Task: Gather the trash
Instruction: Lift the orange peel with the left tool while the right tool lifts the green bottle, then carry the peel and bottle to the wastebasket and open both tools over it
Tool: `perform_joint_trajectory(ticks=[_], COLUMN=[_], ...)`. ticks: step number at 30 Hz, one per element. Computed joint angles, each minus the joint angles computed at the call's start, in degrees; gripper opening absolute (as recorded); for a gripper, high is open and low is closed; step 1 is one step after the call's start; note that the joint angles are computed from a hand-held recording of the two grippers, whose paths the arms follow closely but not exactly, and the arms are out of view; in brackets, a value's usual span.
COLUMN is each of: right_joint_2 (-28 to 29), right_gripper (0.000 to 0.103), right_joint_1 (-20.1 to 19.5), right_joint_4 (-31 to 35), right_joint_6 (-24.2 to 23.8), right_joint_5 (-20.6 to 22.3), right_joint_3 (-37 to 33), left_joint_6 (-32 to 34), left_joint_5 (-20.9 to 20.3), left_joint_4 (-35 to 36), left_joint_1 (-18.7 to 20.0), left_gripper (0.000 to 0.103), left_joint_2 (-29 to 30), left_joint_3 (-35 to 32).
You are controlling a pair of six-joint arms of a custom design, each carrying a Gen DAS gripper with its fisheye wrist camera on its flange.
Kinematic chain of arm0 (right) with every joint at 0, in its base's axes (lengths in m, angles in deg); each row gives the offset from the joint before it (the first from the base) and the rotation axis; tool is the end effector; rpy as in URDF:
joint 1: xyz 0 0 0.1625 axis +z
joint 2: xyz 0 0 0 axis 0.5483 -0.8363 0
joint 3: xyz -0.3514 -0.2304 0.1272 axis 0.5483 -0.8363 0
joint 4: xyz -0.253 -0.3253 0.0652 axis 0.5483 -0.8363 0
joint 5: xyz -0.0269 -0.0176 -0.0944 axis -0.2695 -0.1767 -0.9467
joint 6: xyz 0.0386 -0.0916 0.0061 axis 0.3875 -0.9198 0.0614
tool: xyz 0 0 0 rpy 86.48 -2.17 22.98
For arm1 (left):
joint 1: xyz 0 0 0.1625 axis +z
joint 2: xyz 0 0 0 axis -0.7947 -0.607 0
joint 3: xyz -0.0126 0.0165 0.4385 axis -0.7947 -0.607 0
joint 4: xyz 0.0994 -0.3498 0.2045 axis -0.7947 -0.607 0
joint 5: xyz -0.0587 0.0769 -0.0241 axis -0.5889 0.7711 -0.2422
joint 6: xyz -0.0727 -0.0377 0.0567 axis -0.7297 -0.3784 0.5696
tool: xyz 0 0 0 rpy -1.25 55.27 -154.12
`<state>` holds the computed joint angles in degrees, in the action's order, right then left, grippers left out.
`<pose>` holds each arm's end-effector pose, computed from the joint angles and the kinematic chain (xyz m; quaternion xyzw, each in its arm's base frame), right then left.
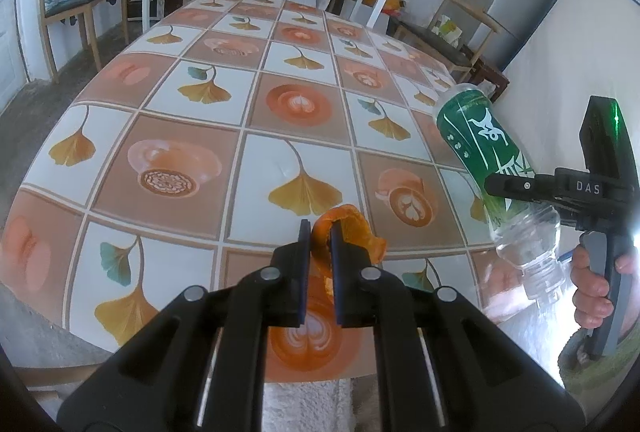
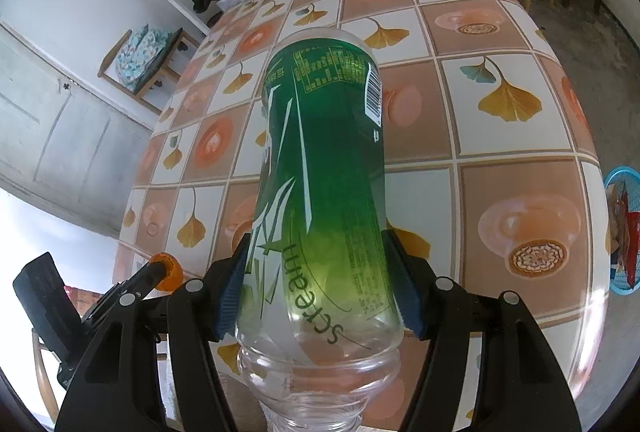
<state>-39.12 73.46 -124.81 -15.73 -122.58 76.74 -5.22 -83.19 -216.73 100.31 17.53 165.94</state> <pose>0.2984 -0.6578 0.2784 0.0740 -0.9703 0.1690 0.1567 -0.2523 -0.5755 0.3136 0.0922 0.9155 -0.3255 0.2179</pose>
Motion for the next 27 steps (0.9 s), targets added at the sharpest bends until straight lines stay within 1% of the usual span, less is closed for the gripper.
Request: perform_joint_trajectory(ticks=[5,9,12,15,18,20,22,23,24,25,27], right_joint_2=[-0.9,-2.9,-5.7,-9.4,-14.4,-18.7,-22.3,-25.2,-26.8,-29.5,-33.1], right_gripper=[0.062,0.062,0.062,0.062,0.062,0.062,0.062,0.062,0.062,0.062,0.062], right_joint_1=[-0.2,-0.5,-1.0,-1.2,-1.3,-1.4,-1.7,-2.2,-2.6,-3.5,-4.9], right_joint_4=[-1.0,-2.9,-5.3,-8.1,-12.4,-15.6,-18.0,-19.8,-20.6,-21.8,-23.1], right_joint_6=[0.4,0.6,1.2,1.7,2.1,2.6,3.2,3.8,4.2,5.1,6.4], right_joint_5=[1.5,3.9,5.6,5.6,2.9,-0.1,-2.9,-4.9,-5.8,-7.3,-9.2], right_joint_3=[0.7,2.3,4.6,7.3,10.9,14.0,16.5,18.6,19.7,21.6,24.1], left_joint_6=[-0.2,0.1,1.2,4.1,6.8,9.4,10.5,11.3,12.2,12.9,14.0], left_joint_5=[0.6,1.1,0.1,-1.1,-5.7,-9.1,-12.3,-14.7,-17.1,-19.0,-22.3], left_joint_4=[-0.5,-0.9,-1.5,-2.8,-3.6,-3.3,-2.2,-1.2,0.1,1.4,4.0], left_joint_1=[-0.6,-1.7,-2.8,-4.1,-4.8,-5.3,-5.6,-5.7,-5.9,-6.1,-6.4], left_gripper=[0.008,0.008,0.008,0.008,0.008,0.008,0.008,0.008,0.008,0.008,0.008], left_joint_2=[-0.4,-0.2,0.2,1.4,3.7,6.5,9.0,10.9,13.1,15.1,18.9], left_joint_3=[0.3,-0.1,-1.0,-2.5,-5.5,-8.8,-11.6,-13.8,-16.4,-18.6,-22.9])
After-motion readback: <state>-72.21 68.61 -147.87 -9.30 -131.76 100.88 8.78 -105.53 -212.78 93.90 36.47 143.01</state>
